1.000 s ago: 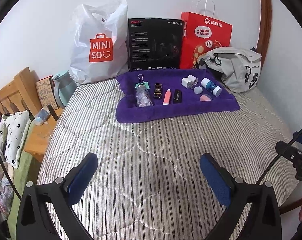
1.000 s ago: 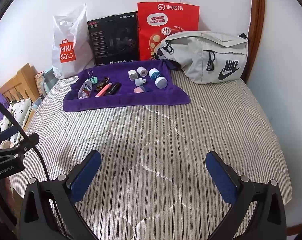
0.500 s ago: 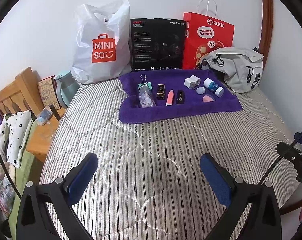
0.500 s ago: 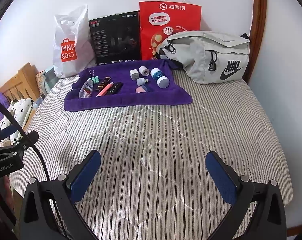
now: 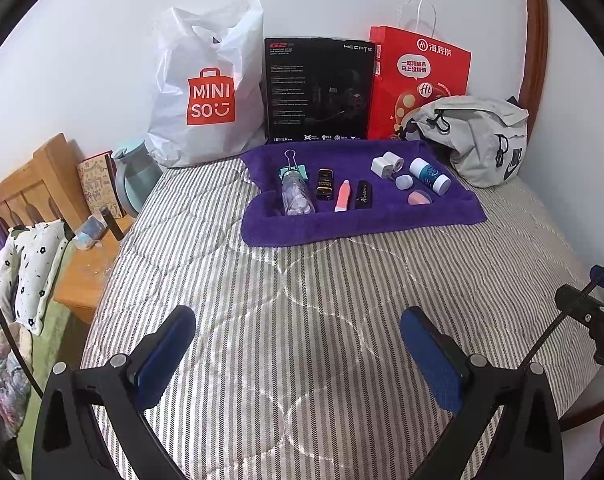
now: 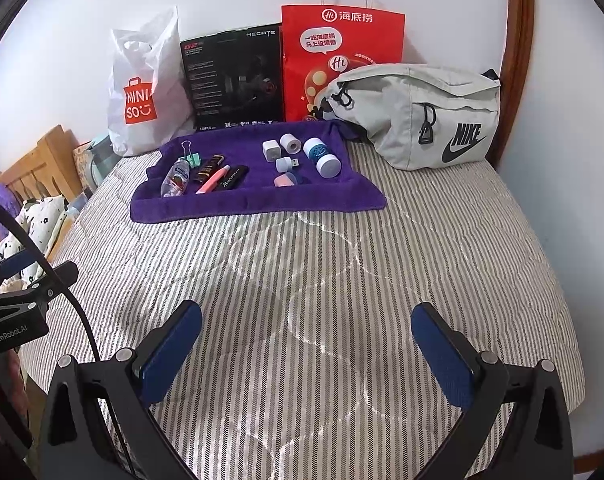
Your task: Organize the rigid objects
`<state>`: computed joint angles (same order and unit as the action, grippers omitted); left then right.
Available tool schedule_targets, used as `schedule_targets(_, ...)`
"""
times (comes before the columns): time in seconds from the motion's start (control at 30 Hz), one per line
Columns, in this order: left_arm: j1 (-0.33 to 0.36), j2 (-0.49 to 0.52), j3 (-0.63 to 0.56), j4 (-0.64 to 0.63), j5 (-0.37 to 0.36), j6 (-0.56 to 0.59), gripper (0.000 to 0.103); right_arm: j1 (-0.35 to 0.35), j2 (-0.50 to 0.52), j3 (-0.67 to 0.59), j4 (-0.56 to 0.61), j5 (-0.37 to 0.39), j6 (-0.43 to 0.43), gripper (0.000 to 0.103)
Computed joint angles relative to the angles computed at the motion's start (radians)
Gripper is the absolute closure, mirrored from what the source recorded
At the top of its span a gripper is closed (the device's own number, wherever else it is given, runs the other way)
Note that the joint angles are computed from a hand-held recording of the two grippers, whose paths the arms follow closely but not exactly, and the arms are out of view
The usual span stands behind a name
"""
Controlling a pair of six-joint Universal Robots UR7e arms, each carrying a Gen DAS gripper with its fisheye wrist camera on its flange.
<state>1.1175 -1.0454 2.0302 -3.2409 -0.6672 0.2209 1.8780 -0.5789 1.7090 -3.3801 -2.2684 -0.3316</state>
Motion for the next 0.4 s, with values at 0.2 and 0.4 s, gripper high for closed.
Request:
schedule_targets(0.2, -0.004, 0.002, 0.002, -0.002, 0.010, 0.006, 0.000, 0.003, -0.002, 0.003, -0.010, 0.005, 0.001, 0.000)
schedule_targets(0.4, -0.006, 0.022, -0.002, -0.043, 0.031, 0.034, 0.000, 0.005, 0.000, -0.001, -0.010, 0.004, 0.001, 0.000)
